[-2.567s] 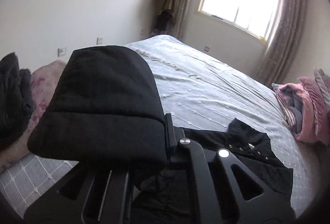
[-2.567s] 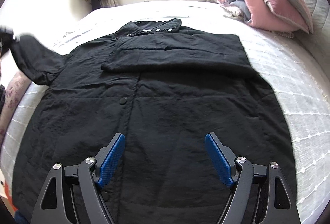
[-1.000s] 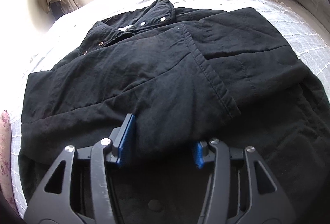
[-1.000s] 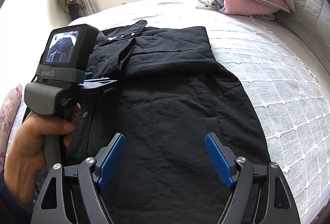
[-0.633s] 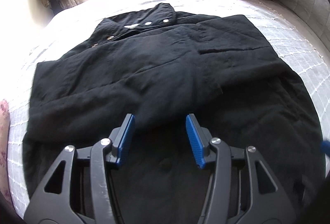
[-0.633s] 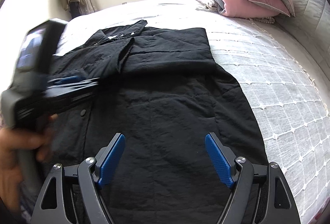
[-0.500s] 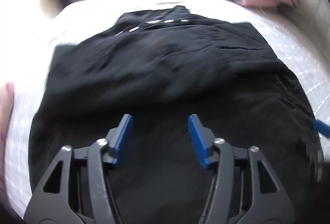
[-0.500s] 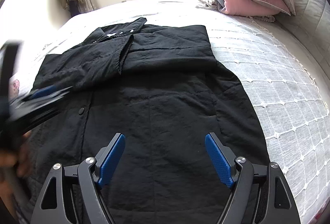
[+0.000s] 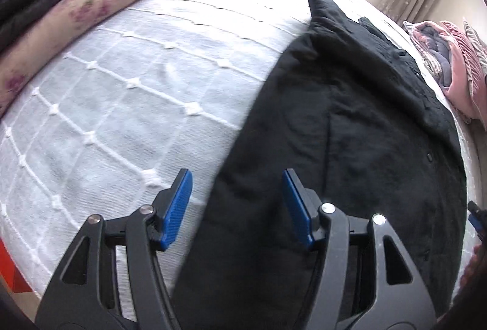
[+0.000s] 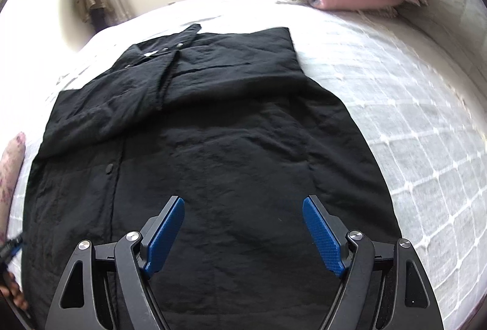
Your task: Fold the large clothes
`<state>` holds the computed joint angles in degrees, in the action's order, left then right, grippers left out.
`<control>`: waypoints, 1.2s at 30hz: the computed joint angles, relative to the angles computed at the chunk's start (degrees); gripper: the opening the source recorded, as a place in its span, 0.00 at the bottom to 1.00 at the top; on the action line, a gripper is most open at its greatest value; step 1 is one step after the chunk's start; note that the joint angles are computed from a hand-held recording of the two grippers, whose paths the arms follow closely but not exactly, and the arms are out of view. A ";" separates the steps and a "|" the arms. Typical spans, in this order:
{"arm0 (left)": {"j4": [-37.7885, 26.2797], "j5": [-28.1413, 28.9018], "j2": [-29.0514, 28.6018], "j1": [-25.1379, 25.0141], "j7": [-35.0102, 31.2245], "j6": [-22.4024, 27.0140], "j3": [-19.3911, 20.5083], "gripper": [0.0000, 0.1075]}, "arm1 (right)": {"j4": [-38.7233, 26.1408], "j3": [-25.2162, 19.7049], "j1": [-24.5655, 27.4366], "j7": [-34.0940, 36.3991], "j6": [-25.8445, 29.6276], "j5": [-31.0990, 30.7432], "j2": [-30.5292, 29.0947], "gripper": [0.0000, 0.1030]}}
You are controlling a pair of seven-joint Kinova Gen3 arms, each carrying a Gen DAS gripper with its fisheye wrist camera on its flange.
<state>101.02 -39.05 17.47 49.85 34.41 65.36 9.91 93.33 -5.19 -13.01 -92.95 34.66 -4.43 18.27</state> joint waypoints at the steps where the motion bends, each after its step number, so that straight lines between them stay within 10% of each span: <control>1: 0.69 -0.34 -0.53 0.61 0.29 -0.58 -0.25 0.58 | 0.12 -0.96 1.97 0.71 0.57 -2.08 -0.19 0.79; 9: -0.87 -0.86 -2.61 2.35 -2.74 -3.84 -7.31 0.58 | -0.46 -0.98 7.24 3.28 3.09 -10.88 -0.05 0.79; 15: -9.70 2.09 1.21 -10.55 -16.58 -10.44 -6.20 0.67 | -1.20 -0.93 7.58 4.86 3.27 -11.50 0.20 0.79; 21: -25.43 6.45 12.40 -17.30 -24.98 -4.44 -8.04 0.69 | -2.15 -0.13 8.02 4.22 3.45 -11.32 1.05 0.79; 28: -39.10 9.28 22.44 -16.94 -34.76 5.39 -10.70 0.27 | -2.13 -0.22 7.68 4.75 2.81 -9.31 0.39 0.79; 36: -35.47 11.50 21.00 -13.05 -34.00 2.49 -17.08 0.27 | -2.19 -0.67 6.22 4.69 2.38 -8.27 0.97 0.79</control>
